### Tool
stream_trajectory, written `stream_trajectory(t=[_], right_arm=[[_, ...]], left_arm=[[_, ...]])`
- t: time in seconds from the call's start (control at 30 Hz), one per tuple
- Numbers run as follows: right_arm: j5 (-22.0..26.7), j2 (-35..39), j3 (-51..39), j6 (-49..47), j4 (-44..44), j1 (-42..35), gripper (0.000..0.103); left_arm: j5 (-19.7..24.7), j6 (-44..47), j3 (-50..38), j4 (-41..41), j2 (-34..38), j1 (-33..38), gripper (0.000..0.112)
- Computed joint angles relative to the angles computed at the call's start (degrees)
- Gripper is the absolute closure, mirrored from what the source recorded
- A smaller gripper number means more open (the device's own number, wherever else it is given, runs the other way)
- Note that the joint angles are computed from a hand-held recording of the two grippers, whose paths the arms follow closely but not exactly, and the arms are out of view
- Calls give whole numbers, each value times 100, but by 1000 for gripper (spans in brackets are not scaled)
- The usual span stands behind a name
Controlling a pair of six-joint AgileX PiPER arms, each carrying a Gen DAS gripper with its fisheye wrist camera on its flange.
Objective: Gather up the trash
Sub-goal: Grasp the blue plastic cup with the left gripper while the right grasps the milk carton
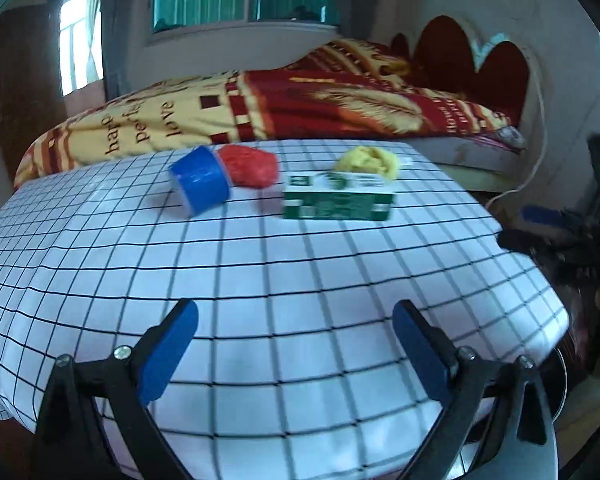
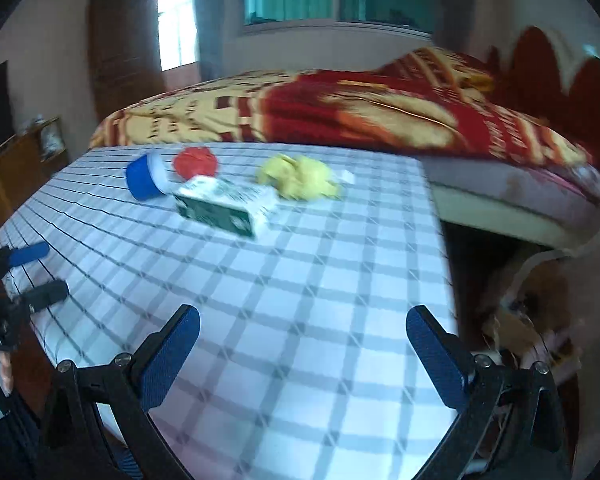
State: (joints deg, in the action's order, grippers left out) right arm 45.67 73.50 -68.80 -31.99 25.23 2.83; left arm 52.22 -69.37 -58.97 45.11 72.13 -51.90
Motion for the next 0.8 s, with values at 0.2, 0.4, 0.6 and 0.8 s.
stream_trajectory(t=[0.2, 0.4, 0.6, 0.8], right_arm=[[-42, 1665, -1497, 494, -616, 1013, 0], [505, 3184, -3185, 513, -680, 1230, 0], [1073, 3489, -3512, 118, -193, 1271, 23], [590, 2834, -2532, -258, -77, 1592, 25]], left_arm=[[-650, 669, -61, -362, 255, 989, 16], [-1036, 1325, -59, -838, 306, 1662, 16], [-1171, 1657, 120, -1008, 186, 1962, 16], [-1252, 1732, 207, -1123, 117, 2253, 16]])
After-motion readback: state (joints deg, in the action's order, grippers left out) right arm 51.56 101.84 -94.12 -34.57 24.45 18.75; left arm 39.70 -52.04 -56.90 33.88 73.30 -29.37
